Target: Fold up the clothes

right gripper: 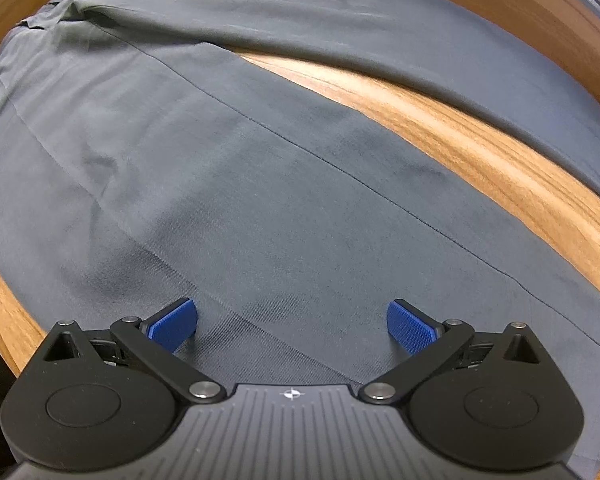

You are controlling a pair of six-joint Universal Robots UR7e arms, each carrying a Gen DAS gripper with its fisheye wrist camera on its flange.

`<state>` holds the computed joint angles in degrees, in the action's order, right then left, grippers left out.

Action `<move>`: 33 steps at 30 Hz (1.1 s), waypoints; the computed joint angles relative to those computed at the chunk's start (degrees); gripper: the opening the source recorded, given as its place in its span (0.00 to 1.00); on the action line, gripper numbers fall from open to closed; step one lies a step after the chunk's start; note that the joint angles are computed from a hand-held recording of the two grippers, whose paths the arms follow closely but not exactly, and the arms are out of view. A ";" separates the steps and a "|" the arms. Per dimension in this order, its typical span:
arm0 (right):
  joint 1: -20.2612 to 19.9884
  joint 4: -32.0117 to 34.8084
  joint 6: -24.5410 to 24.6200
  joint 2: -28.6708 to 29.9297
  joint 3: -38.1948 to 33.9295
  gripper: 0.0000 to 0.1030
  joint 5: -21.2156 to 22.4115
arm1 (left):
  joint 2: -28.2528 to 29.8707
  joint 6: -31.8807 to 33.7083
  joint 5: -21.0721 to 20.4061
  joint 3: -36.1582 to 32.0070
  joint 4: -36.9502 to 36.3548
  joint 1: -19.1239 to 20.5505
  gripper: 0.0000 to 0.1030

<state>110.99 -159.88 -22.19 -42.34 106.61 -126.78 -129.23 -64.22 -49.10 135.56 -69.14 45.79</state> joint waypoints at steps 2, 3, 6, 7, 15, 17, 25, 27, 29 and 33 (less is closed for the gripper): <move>0.23 -0.52 0.67 -0.80 0.38 0.97 -0.17 | -0.58 -0.78 0.14 -0.23 0.16 -1.31 0.68; 0.30 -0.51 1.24 -1.44 0.61 0.97 -0.30 | -0.60 -0.66 0.23 -0.34 0.14 -1.94 0.68; 0.12 -0.42 2.90 -3.89 1.94 0.97 -1.02 | 0.37 1.57 0.91 -0.48 -1.25 -2.74 0.68; -0.03 -0.51 2.93 -4.64 2.55 0.97 -1.46 | 1.11 2.09 1.18 -0.65 -1.14 -3.13 0.69; -1.40 -0.24 4.26 -9.31 7.09 0.97 -6.01 | 4.20 0.91 2.43 -1.53 -1.58 -3.84 0.86; -1.90 -0.27 5.64 -10.77 8.54 0.97 -6.92 | 4.10 1.51 3.42 -1.36 -2.19 -3.83 0.91; -2.44 -1.61 12.13 -13.58 11.82 0.99 -6.91 | 5.83 0.64 5.05 -1.26 -2.14 -3.35 0.97; -2.29 -3.14 13.97 -14.23 12.79 0.99 -6.60 | 6.19 -0.64 5.16 -1.40 -1.02 -3.58 0.97; -2.12 -4.48 14.51 -14.29 13.33 0.99 -7.09 | 6.29 -2.58 5.13 -1.54 0.36 -4.13 0.97; -2.18 -8.05 13.58 -14.06 15.02 0.99 -8.20 | 4.65 -8.06 4.23 -1.71 4.50 -6.57 0.97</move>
<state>108.81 -167.92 -8.62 -56.40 121.63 -134.98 -124.58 -72.28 -44.87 133.85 -64.64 39.22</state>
